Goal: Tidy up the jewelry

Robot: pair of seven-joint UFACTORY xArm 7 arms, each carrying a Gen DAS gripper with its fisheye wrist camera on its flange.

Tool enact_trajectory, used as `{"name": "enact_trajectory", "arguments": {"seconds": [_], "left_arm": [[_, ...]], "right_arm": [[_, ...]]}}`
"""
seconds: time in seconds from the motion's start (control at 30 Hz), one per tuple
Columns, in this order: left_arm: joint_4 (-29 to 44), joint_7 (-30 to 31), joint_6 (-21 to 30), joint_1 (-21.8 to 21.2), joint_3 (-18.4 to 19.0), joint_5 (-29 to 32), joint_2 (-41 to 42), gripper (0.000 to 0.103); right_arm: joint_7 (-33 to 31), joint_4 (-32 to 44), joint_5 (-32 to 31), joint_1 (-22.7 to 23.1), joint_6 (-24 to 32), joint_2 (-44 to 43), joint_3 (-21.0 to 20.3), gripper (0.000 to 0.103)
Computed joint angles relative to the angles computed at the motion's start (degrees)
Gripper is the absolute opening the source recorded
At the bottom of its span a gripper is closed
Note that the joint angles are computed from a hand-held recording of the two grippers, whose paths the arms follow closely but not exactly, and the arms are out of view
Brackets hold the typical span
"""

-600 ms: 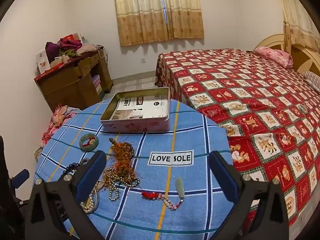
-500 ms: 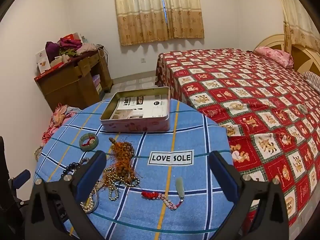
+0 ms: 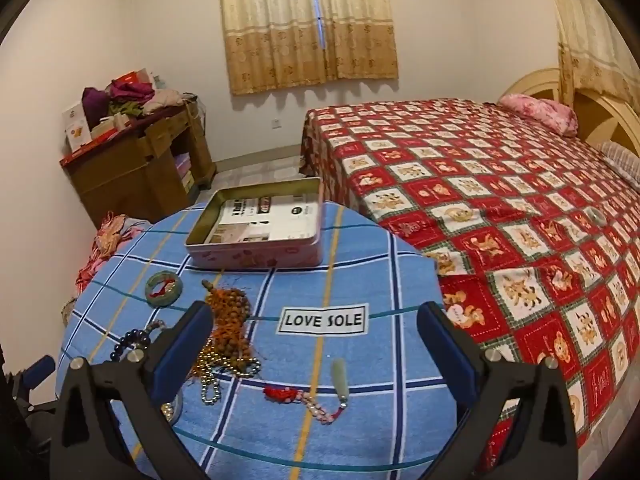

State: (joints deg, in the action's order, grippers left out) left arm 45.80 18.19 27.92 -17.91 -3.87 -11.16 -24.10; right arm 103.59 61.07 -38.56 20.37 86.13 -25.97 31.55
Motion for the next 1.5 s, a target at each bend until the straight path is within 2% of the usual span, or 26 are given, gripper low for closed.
{"name": "enact_trajectory", "arguments": {"seconds": [0.67, 1.5], "left_arm": [[-1.3, -0.4, -1.2, -1.0, -1.2, 1.9, -1.1, 0.102], [-1.9, 0.1, -2.5, -1.7, -0.8, 2.0, -1.8, 0.102]], "right_arm": [[-0.9, -0.4, 0.7, 0.6, -1.6, 0.6, -0.7, 0.103], [-0.9, 0.0, 0.7, 1.5, -2.2, 1.9, -1.4, 0.103]]}}
